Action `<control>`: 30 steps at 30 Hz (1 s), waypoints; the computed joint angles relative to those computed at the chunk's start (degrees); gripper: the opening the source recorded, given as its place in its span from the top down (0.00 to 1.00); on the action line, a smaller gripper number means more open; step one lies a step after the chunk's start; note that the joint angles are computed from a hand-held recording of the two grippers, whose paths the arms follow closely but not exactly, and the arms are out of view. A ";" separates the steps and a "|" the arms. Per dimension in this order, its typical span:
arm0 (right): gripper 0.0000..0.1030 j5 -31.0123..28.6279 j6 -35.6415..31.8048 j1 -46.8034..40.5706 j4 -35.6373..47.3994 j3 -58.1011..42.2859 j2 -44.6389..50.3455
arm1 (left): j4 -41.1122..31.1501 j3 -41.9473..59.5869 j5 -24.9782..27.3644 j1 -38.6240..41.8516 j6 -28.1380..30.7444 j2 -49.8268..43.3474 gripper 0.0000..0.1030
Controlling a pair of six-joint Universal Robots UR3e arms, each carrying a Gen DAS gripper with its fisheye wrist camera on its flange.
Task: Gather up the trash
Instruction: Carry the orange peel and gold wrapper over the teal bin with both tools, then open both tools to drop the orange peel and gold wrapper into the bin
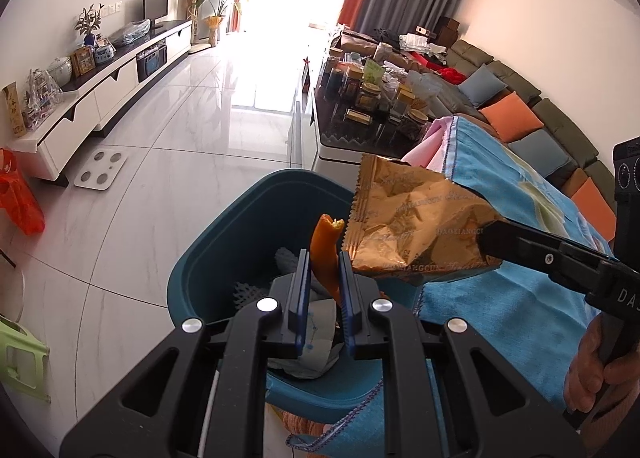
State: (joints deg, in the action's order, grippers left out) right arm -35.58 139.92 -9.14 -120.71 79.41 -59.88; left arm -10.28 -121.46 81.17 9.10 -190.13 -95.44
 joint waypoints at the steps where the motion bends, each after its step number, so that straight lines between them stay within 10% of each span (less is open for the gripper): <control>1: 0.96 -0.23 0.46 0.25 -0.46 -0.03 0.13 | 0.13 0.16 0.24 -0.16 -0.09 -0.43 0.86; 22: 0.93 -4.81 6.98 4.97 -3.12 -7.66 6.68 | 0.54 4.65 0.16 0.12 -0.21 -8.21 0.86; 26: 0.88 -5.29 7.91 5.11 -2.91 -9.09 7.85 | 1.26 4.11 -2.80 1.69 -0.14 -9.20 0.64; 30: 0.88 -5.29 7.85 4.56 -2.98 -8.46 7.76 | 2.19 3.91 -2.97 2.18 -0.84 -10.53 0.63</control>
